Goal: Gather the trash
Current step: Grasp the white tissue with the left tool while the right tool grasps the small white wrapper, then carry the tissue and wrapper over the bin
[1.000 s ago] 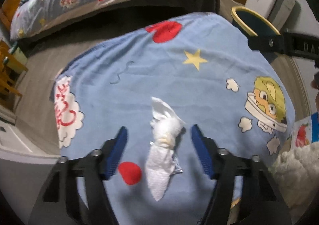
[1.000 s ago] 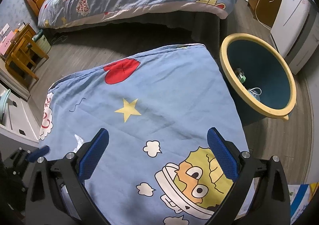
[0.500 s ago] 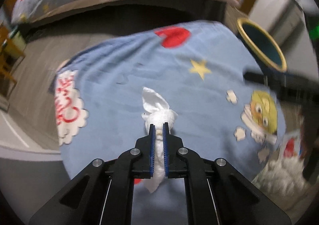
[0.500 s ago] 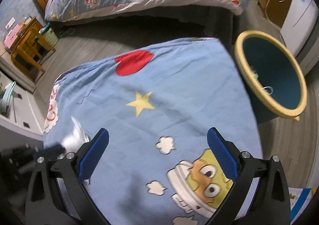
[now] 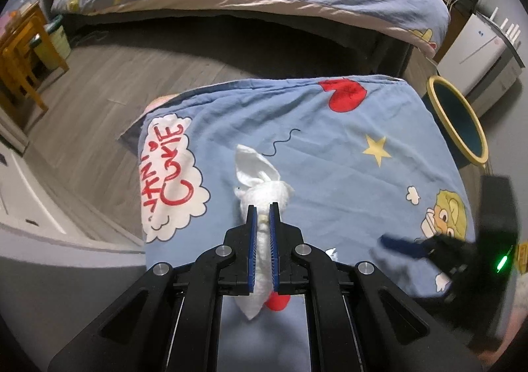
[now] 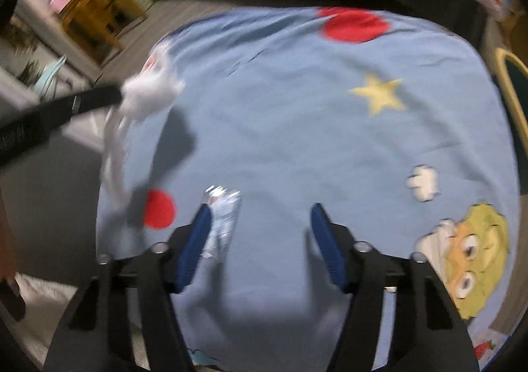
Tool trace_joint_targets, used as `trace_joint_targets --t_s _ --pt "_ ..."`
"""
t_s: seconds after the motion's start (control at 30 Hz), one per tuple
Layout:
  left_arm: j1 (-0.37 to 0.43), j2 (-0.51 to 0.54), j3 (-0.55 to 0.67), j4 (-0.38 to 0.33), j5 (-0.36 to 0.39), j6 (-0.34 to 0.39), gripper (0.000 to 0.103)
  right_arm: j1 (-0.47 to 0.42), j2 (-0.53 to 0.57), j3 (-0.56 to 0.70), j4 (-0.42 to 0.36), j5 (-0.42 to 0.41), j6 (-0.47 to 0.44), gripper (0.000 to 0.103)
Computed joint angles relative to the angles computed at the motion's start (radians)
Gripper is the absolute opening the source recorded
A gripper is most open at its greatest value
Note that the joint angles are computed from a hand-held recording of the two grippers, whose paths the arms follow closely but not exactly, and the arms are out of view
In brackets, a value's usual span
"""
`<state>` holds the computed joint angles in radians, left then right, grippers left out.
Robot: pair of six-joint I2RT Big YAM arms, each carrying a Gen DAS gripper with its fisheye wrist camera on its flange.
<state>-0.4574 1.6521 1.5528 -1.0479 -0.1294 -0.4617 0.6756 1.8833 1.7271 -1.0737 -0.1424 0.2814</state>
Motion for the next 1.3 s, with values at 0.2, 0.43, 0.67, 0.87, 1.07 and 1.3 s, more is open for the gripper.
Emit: trace_joint_targets --t_s 0.2,0.43,0.67,0.87,1.07,1.3 --pt "0.008 -0.004 -0.007 0.014 0.019 0.005 0.008 0.034 0.040 0.031 -0.026 0.010 -0.052 0.036" --pt "0.009 0.000 0.001 0.022 0.022 0.011 0.008 0.024 0.021 0.029 -0.016 -0.011 -0.072 0.010" --pt "-0.005 0.022 0.033 0.012 0.010 0.012 0.008 -0.005 -0.020 0.009 -0.013 -0.025 -0.065 0.009" --pt "-0.027 0.052 0.086 0.000 -0.015 0.020 0.008 -0.069 -0.084 -0.013 0.004 -0.027 -0.059 0.009" --pt "-0.078 0.109 0.182 -0.003 -0.057 0.063 0.008 -0.152 -0.121 0.012 0.013 0.018 -0.063 0.009" --pt "-0.138 0.200 0.329 -0.005 -0.042 0.085 0.008 -0.321 -0.179 0.048 0.069 0.049 -0.081 0.009"
